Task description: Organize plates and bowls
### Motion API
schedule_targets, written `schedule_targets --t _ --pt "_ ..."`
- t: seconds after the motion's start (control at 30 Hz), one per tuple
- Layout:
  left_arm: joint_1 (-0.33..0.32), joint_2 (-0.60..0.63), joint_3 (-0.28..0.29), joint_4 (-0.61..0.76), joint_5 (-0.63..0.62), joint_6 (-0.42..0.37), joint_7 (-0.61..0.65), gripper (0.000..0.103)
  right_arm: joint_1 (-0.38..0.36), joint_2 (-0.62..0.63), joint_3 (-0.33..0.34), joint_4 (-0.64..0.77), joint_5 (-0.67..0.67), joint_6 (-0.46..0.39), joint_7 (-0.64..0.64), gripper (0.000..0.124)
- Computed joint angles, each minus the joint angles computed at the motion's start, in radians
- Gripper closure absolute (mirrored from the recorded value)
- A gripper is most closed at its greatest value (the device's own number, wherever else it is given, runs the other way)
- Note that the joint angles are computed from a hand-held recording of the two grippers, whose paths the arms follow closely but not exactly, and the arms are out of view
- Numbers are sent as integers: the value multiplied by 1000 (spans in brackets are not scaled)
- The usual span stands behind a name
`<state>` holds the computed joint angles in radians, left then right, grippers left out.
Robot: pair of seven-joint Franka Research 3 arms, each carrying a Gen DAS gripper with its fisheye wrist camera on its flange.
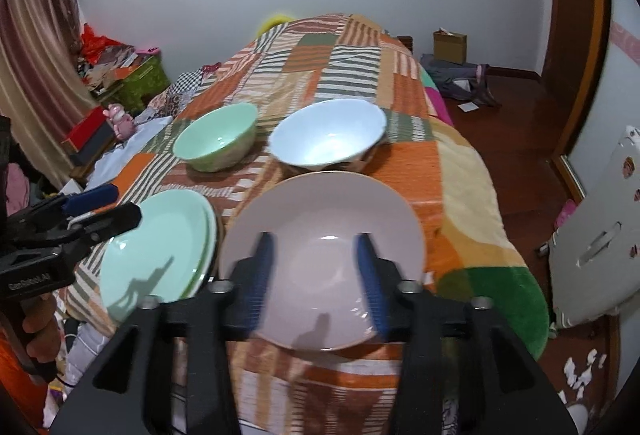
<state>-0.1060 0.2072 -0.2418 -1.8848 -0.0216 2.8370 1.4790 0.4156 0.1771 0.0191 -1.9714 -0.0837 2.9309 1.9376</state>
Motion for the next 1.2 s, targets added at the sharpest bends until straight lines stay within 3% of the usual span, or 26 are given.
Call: schedule_targets --t 0.27,0.43,0.6,0.8,0.9,1.0,1.2 --pt "-23 120 -19 140 8 -114 0 35 -24 4 -7 -15 13 1 -5 59" --pt "-38 199 -27 233 18 -199 12 35 -48 11 5 -27 78 -5 -40 59" --pt "-46 249 -35 286 9 -224 17 35 -86 23 39 -32 207 -5 -123 60" --pt "-48 301 -45 350 -3 -265 25 55 -94 29 50 -32 288 -3 -180 82" --pt "-47 319 -48 374 -14 -288 30 63 -68 36 21 -27 247 1 -149 86" --pt "-47 333 -52 390 -23 -304 41 68 -34 37 -22 -26 169 6 -81 97" --pt "-56 355 -51 415 -27 -326 46 72 -79 40 26 -15 232 8 -160 99"
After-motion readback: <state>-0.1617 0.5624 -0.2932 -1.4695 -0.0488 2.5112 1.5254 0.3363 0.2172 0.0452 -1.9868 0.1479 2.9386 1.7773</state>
